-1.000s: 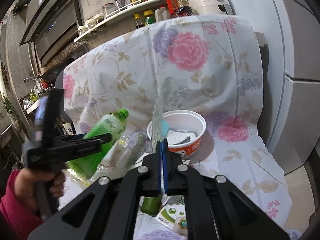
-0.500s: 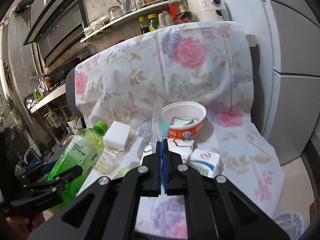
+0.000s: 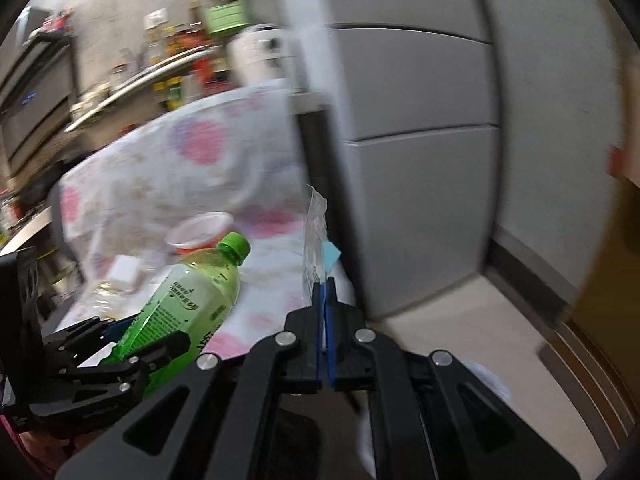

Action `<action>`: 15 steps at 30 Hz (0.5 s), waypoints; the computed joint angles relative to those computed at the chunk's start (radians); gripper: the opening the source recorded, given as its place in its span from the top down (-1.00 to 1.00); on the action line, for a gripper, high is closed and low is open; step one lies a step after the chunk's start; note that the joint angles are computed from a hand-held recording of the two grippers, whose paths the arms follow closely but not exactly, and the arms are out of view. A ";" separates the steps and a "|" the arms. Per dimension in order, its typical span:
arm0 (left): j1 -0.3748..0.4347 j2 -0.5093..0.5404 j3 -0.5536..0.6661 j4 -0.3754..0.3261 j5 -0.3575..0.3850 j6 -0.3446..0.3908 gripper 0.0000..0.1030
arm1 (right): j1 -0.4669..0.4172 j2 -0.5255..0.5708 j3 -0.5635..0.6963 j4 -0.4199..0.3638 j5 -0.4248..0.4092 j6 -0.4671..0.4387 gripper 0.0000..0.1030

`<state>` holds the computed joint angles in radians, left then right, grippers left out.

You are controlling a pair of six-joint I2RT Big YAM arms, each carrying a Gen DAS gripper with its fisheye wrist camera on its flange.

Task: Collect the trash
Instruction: 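Carry the bottle with the left tool over the bin and release while the right tool drops the wrapper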

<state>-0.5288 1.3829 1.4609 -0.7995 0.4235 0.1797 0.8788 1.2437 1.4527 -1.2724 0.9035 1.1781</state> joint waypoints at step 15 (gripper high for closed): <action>-0.240 0.153 0.013 -0.018 -0.007 0.059 -0.19 | -0.055 -0.174 -0.375 -0.153 -0.204 0.445 0.96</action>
<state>-0.7692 1.5356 1.4743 -0.8179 0.4167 0.2388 0.8235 1.0700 1.0772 -1.4250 0.6993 1.6230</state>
